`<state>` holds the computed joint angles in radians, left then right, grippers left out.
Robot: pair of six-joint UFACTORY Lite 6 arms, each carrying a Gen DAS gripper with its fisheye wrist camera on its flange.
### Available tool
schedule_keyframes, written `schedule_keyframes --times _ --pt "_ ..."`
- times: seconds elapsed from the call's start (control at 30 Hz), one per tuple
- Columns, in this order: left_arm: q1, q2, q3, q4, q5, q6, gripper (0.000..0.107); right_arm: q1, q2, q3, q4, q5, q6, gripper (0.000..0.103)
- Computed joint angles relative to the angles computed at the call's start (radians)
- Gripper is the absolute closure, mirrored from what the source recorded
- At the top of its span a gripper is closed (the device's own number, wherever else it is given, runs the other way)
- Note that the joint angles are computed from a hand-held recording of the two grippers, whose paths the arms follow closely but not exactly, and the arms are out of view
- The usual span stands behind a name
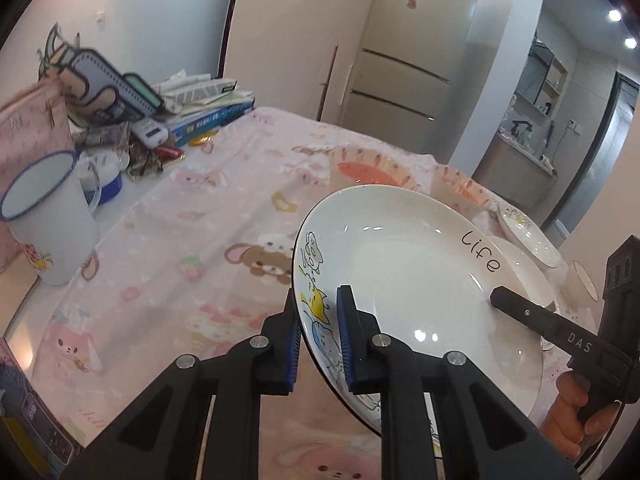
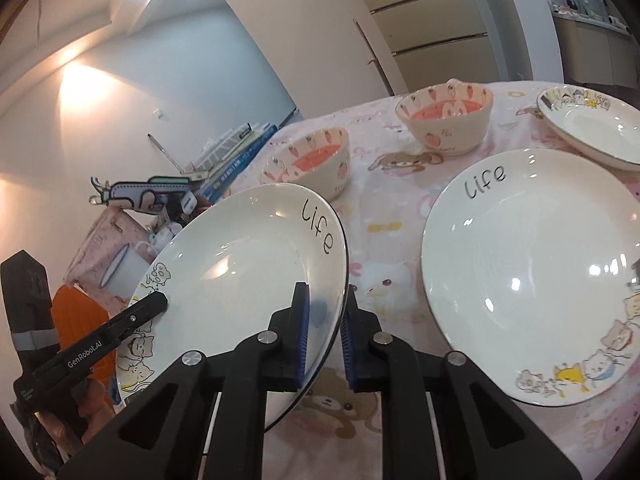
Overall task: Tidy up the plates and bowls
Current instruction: 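Lift the white 'life' plate off the table with both grippers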
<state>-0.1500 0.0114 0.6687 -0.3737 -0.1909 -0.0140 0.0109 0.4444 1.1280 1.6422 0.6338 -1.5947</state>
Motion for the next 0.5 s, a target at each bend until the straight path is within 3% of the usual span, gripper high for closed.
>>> schedule_keyframes --times 0.17,0.3,0.5 --pt "-0.085 -0.036 0.032 -0.208 0.013 0.171 0.089 -0.076 -0.119 -0.067 -0.007 0.026 -0.046 0.088" --pt "-0.14 0.02 0.129 -0.111 0.031 0.049 0.089 -0.181 -0.156 -0.059 -0.041 0.091 -0.023 0.088" --pt "-0.271 0.164 0.325 -0.406 0.022 0.307 0.089 -0.336 -0.139 0.026 -0.13 0.156 0.037 0.088"
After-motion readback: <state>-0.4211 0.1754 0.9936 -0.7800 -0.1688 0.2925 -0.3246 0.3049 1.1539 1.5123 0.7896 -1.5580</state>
